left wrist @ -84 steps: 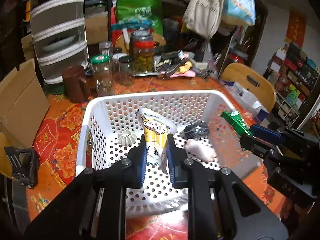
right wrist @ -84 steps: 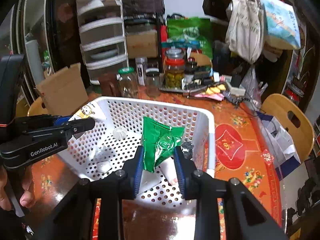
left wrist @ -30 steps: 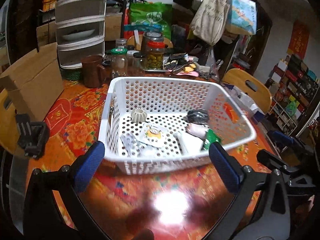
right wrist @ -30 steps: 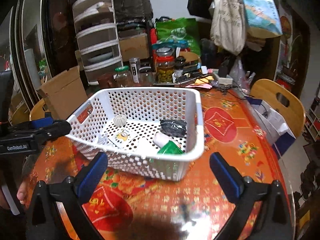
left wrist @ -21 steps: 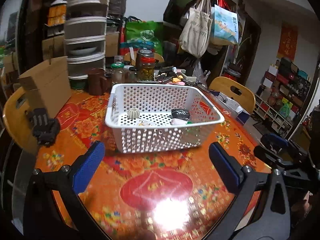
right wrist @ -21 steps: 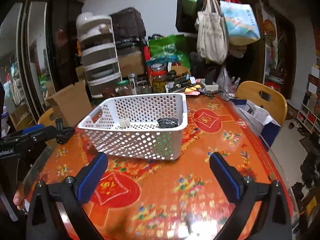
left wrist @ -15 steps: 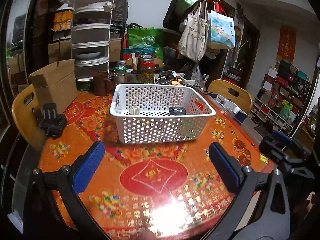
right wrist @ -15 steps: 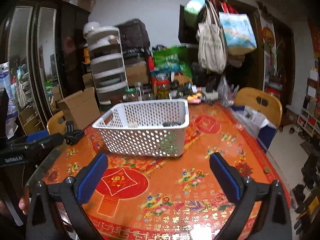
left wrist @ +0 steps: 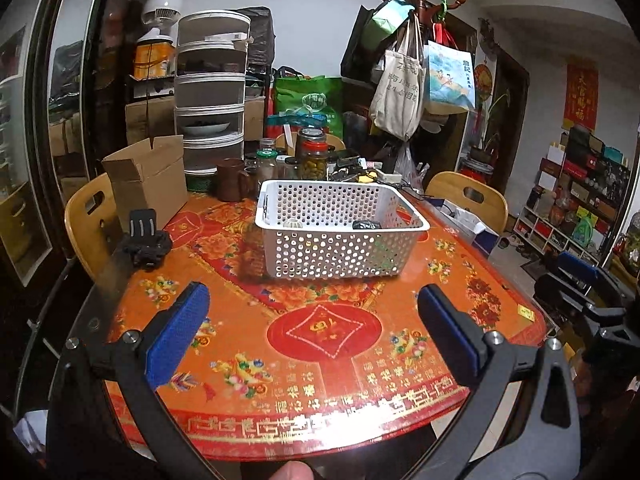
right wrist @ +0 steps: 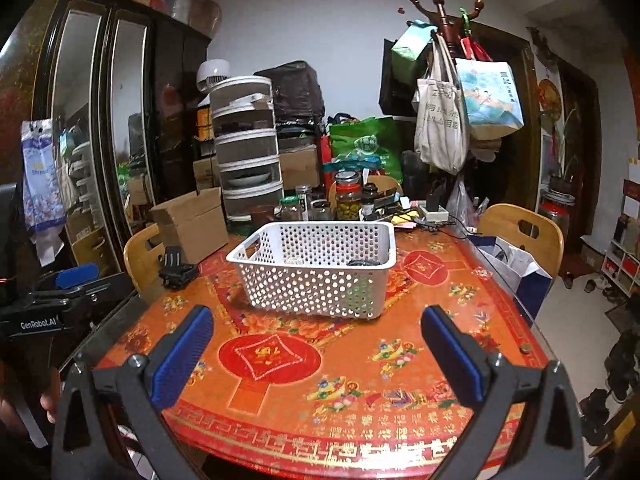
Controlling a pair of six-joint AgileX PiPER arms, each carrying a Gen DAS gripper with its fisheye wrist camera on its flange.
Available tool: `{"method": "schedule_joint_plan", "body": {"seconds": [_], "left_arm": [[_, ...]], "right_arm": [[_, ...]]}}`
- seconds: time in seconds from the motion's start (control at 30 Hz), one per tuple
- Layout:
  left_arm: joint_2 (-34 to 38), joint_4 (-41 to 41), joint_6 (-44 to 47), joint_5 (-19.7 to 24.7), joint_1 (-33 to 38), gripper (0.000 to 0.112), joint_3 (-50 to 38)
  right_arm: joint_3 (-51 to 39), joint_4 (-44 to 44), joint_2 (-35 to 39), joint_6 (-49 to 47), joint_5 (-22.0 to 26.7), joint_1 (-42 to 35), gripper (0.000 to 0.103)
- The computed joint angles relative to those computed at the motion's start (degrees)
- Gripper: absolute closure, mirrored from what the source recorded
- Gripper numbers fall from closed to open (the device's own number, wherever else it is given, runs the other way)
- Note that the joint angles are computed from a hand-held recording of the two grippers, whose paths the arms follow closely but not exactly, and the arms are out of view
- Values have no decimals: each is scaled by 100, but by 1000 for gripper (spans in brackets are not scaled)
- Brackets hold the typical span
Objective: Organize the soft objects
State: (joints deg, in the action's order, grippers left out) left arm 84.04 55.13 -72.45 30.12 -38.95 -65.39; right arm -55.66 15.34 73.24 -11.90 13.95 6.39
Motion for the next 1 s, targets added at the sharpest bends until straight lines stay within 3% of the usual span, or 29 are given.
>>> {"method": "schedule_joint_plan", "body": {"seconds": [0.13, 0.43, 1.0], "left_arm": [[-42, -459, 450, 370, -222, 9, -209], [347, -1032, 1056, 1348, -610, 9, -884], [782, -1226, 1173, 1160, -353, 9, -1100]], "right_arm": [[-233, -292, -120, 333, 656, 20, 0], [-442, -1197, -20, 1166, 1321, 190, 0], [-476, -418, 309, 489, 1226, -134, 0]]}}
